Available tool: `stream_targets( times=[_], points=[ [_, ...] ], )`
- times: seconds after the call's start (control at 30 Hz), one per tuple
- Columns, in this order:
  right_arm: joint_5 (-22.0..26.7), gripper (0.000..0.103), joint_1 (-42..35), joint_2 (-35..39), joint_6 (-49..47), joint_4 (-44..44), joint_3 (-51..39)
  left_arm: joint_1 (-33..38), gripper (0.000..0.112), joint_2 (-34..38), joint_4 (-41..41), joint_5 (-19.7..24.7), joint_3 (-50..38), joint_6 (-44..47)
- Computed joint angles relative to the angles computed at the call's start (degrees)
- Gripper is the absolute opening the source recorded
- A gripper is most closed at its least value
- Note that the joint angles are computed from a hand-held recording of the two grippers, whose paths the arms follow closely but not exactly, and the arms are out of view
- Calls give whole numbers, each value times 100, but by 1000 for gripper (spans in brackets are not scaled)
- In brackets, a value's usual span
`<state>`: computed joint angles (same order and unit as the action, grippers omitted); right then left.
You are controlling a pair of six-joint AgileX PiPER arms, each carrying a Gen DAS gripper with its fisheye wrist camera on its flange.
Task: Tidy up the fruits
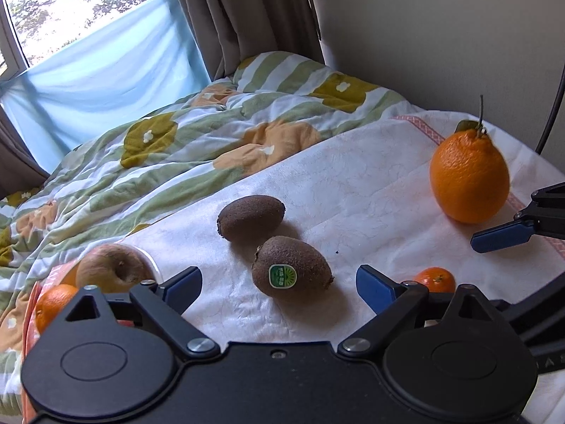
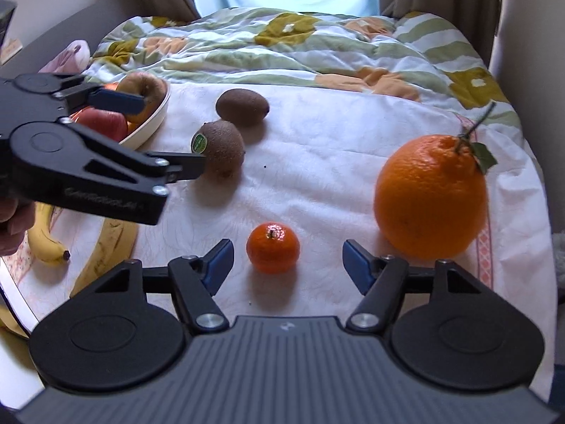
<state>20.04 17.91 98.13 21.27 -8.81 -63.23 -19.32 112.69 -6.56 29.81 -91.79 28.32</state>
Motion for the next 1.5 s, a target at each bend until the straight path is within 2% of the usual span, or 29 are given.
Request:
stream_targets(
  times=[0.1, 0.2, 0.67, 0.77, 0.9, 1.13, 1.5],
  points=[
    [-147, 82, -5, 143, -286, 110, -46, -24, 96, 310, -22, 19, -269, 61],
    [-214, 79, 21, 250, -378, 91, -110, -58, 90, 550, -34, 111, -495, 141],
    [-178, 68, 58, 492, -552, 181, -279, -85, 89, 1049, -65, 224, -927, 370],
    [-156, 66, 68, 521, -464, 103, -311, -67, 81, 1138, -117, 258, -1043, 413],
    [-134, 64, 73, 527, -334, 19, -333, -66, 69, 1156, -212, 232, -1074, 510],
    [-88, 54, 79, 500, -506, 192, -340, -11, 68, 1171, -369, 461, -1191, 617],
    [-72, 53, 125, 565, -276, -45, -379, 43, 68, 883, -286, 359, -893, 318]
  ],
)
